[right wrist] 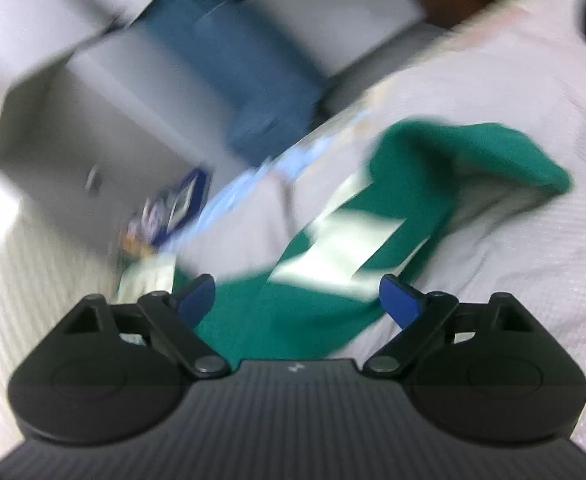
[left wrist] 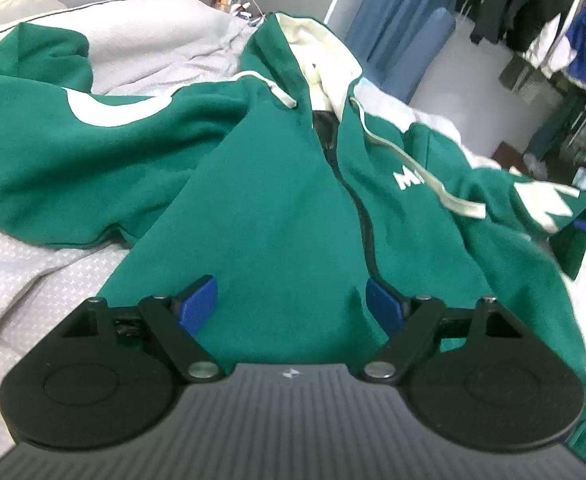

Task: Fold large clothes
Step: 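Grasp the green sleeve cuff with the right gripper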

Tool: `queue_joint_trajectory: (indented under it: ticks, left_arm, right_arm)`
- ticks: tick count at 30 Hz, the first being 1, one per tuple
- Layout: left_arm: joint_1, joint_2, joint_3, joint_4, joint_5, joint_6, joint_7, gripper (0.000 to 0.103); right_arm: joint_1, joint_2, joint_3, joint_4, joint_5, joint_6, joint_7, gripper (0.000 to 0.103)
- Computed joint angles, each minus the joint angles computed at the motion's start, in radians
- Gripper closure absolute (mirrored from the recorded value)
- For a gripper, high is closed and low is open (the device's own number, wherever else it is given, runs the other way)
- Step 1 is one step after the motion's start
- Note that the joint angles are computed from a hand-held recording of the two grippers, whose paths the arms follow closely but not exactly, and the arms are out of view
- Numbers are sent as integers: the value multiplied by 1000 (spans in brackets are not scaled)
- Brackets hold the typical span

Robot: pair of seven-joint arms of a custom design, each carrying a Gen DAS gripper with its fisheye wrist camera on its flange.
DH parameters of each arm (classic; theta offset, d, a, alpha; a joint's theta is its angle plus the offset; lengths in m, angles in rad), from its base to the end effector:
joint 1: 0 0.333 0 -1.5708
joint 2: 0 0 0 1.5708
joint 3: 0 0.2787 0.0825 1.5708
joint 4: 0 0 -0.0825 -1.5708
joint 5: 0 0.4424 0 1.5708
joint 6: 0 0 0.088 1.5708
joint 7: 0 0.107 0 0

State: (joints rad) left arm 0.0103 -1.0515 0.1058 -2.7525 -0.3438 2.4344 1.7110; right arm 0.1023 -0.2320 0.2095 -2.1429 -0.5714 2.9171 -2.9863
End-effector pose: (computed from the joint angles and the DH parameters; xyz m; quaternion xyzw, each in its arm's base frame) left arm 0.3840 0.0429 0.5451 -0.6915 0.6031 -0.3690 0.1483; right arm 0.5550 0.2220 0.5564 -0.2844 0.8179 -0.0973 0.4906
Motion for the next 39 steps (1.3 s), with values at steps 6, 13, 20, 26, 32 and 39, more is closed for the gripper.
queue_joint_trajectory:
  ticks: [6,13,20,26,32,39]
  left_arm:
    - [-1,13,8,0,-16,27,-13,18]
    - [-9,26,13,-8,-30,74,-15,18]
    - [-11,63,-1,-6,-24,149,-29,18]
    - [-7,91,-39,-9,23,213,-43,18]
    - [-13,108,-64,-13,84,259,-51,18]
    - [-23,96,-55,-18,104,257,-66,18]
  right_arm:
    - [-125,61,25,26,-176,12,393,12]
    - [-119,160,-76,128,-357,-26,476,12]
    - [-78,271,-194,229,-244,4,295,12]
    - [-26,327,-291,301,-291,55,272,12]
    - [-22,309,-321,346,-246,-9,99,12]
    - [-66,208,-309,259,-378,-142,133,12]
